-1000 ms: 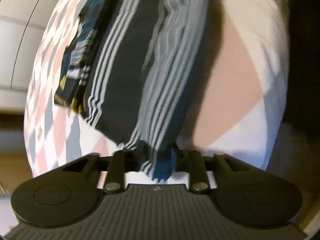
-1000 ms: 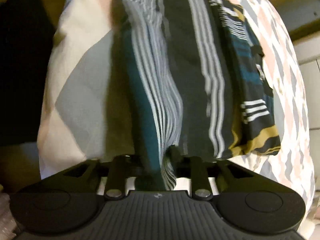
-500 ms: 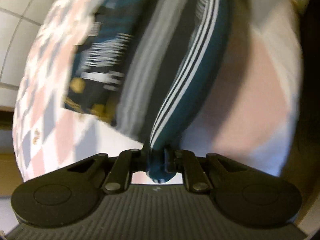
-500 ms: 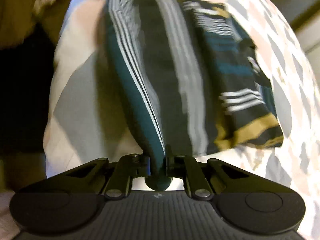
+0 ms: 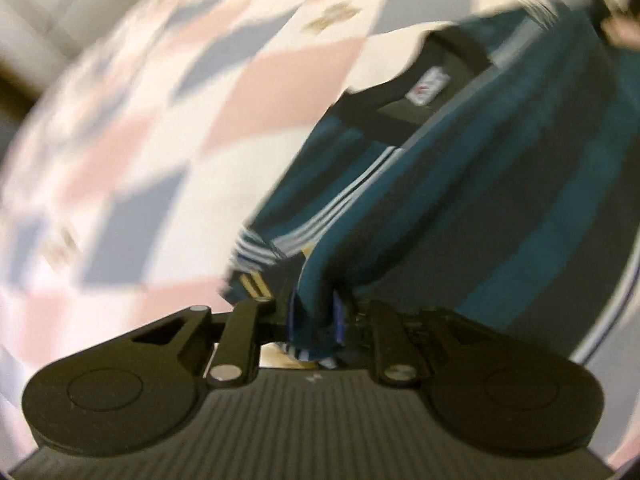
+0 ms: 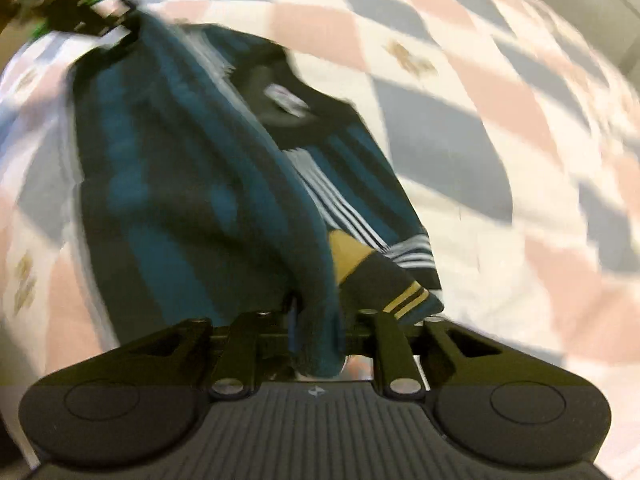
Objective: Fold clothes
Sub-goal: 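Lift the side edge and fold it across the sweater with both grippers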
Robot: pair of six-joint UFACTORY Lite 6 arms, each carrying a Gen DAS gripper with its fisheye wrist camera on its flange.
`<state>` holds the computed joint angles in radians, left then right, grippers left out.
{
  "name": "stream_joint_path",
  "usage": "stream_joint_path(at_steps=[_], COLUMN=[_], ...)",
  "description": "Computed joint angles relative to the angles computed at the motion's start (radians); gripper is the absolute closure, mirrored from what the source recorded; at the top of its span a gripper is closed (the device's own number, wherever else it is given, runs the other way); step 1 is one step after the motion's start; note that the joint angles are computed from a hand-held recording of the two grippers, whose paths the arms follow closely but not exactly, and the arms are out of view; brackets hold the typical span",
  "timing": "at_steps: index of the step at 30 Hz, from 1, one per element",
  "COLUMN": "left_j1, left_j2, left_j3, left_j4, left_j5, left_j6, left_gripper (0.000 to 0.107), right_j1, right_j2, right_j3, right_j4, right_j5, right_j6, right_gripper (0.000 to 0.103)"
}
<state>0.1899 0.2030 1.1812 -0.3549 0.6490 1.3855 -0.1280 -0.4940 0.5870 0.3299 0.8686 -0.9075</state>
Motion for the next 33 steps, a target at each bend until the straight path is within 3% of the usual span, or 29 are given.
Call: stream_joint_path(at_steps=[3, 5, 7, 8, 9, 10, 12, 16, 20, 26, 33], left_j1=[0.113, 0.177, 0.204, 0.200, 0.196, 0.192, 0.184, 0.184, 0.157, 0.064, 0.044], left_j2=[0.140, 0.260, 0.347, 0.352, 0.357, 0.361, 0.371, 0.343, 0.365, 0.455, 0.525], left_j3=[0.180, 0.330, 0.418, 0.422, 0.426, 0.430, 0.438, 0.471, 0.557, 0.557, 0.555], left_j4=[-0.133, -0.194, -0.233, -0.237, -0.241, -0.245, -0.253, -0.305, -0.353, -0.273, -0.266], left_j5=[0.219, 0.371, 0.434, 0.430, 0.426, 0.423, 0.415, 0.407, 0.354, 0.195, 0.107], left_j6=[-0.068, -0.163, -0.230, -0.230, -0.231, -0.231, -0.233, -0.203, -0.212, -0.228, -0.254], left_gripper=[0.084, 0.074, 0.073, 0.075, 0.080, 0.092, 0.093, 0.094, 0.094, 0.094, 0.093], right_j1=[-0.113, -0.260, -0.381, -0.426, -0.441, -0.454, -0.455, -0.469, -0.356, -0.203, -0.173], right_j2=[0.017, 0.009, 0.031, 0.053, 0.049, 0.045, -0.003, -0.090, 0.005, 0.237, 0.285], right_j3=[-0.056, -0.076, -0.087, -0.090, -0.093, -0.096, -0.098, -0.068, 0.001, 0.089, 0.038], right_j4=[0.145, 0.249, 0.327, 0.360, 0.363, 0.366, 0.366, 0.397, 0.455, 0.436, 0.498], right_j5=[-0.009, 0.053, 0.100, 0.111, 0.120, 0.128, 0.149, 0.184, 0.029, -0.206, -0.337], right_j6=[-0.085, -0.179, -0.245, -0.268, -0.258, -0.246, -0.222, -0.200, -0.186, -0.150, -0.193], right_gripper=[0.073, 0.068, 0.061, 0.062, 0.076, 0.081, 0.087, 0.089, 0.089, 0.089, 0.090])
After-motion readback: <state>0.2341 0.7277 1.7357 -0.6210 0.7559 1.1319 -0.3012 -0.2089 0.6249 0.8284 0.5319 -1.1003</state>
